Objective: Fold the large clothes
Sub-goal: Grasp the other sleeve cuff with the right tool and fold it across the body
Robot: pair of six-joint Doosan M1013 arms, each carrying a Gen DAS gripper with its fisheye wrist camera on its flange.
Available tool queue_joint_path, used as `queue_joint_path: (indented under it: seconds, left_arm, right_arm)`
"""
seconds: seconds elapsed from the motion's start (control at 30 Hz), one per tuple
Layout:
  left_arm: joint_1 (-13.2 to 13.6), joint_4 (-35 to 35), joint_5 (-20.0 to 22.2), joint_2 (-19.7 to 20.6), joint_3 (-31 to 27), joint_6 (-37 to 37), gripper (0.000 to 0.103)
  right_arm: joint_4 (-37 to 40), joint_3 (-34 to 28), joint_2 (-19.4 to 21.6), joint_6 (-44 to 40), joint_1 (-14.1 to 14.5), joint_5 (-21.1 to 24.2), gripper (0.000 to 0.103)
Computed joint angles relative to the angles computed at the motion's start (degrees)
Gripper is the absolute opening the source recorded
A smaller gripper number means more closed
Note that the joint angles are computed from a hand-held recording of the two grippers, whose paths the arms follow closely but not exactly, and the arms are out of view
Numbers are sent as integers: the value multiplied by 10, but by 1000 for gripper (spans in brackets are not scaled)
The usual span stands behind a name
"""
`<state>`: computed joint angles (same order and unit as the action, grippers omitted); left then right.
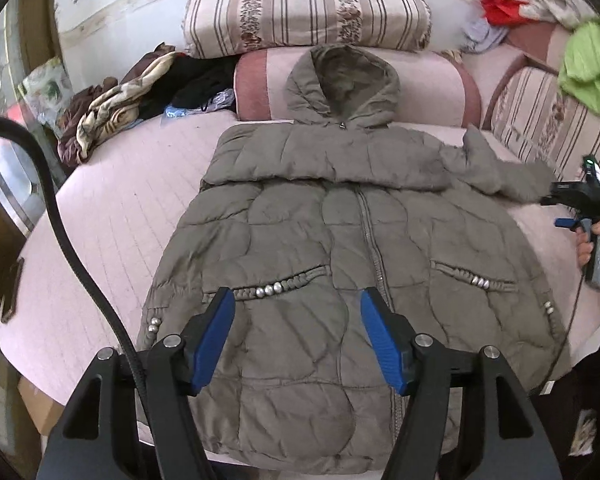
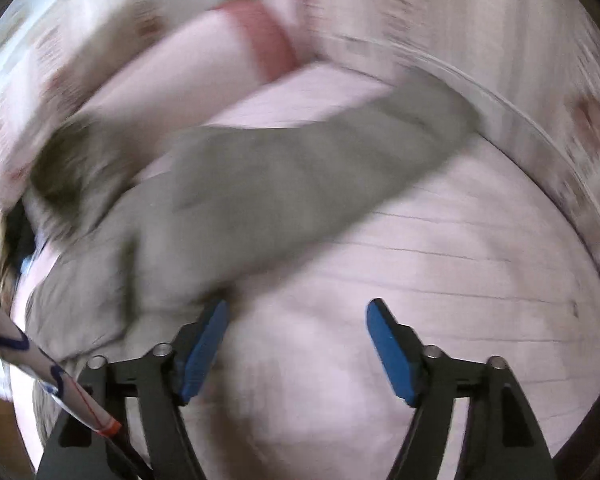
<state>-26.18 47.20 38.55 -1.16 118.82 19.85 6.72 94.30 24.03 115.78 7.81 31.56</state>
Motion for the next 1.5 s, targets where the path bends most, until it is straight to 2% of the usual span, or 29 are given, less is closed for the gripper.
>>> queue_joint_path:
  seconds: [0.07, 0.17, 0.27, 0.4, 0.57, 0.63, 0.67, 0.7, 0.73, 0.8, 0.9, 1.0, 1.1, 1.2, 1.3, 1.5]
  left_arm:
    - [0, -3, 3, 7, -4, 5, 64]
    - [8, -20, 1, 19, -12, 18, 64]
    - [15, -36, 6, 34, -24, 29, 64]
    - [20, -43, 17, 55, -39, 38, 65]
    - [23, -59, 29, 74, -52, 60, 65]
    - [26, -65, 26, 77, -53, 67, 64]
    - [26, -66, 26, 77, -52, 69, 64]
    - [26, -65, 25, 76, -51, 68, 64]
    - [26, -63, 25, 75, -51, 66, 64]
    - [25, -55, 23, 71, -48, 57, 64]
    - [23, -43, 17, 56, -37, 40, 64]
    - [22, -28, 15, 37, -23, 16, 64]
    - [20, -12, 15, 16, -9, -8, 65]
    - [23, -2, 11, -5, 6, -31, 65]
    - [28, -1, 6, -23, 19, -47, 64]
    - [37, 16, 11, -55, 44, -78, 65]
  right_arm:
    - [58, 12, 8, 5, -34, -17, 64]
    - [93, 17, 20, 21, -61, -47, 63]
    - [140, 10, 33, 4, -75, -80, 62]
    - [97, -38, 65, 52, -76, -80, 62]
    - [-4, -88, 97, 160, -70, -66, 62]
    - [-22, -108, 104, 175, -71, -34, 32]
    - [3, -113, 105, 155, -76, -24, 17]
    - [54, -110, 102, 119, -84, -28, 11]
    - [91, -104, 96, 93, -90, -36, 11]
    - [98, -95, 80, 78, -89, -45, 9]
    - [53, -90, 53, 80, -78, -50, 8]
    - [44, -84, 24, 69, -67, -60, 8]
    - [15, -80, -8, 58, -46, -73, 8]
    - [-21, -81, -39, 40, -12, -82, 8]
    - [-3, -88, -60, -24, 29, -86, 8]
    - [63, -123, -56, -158, 120, -65, 8]
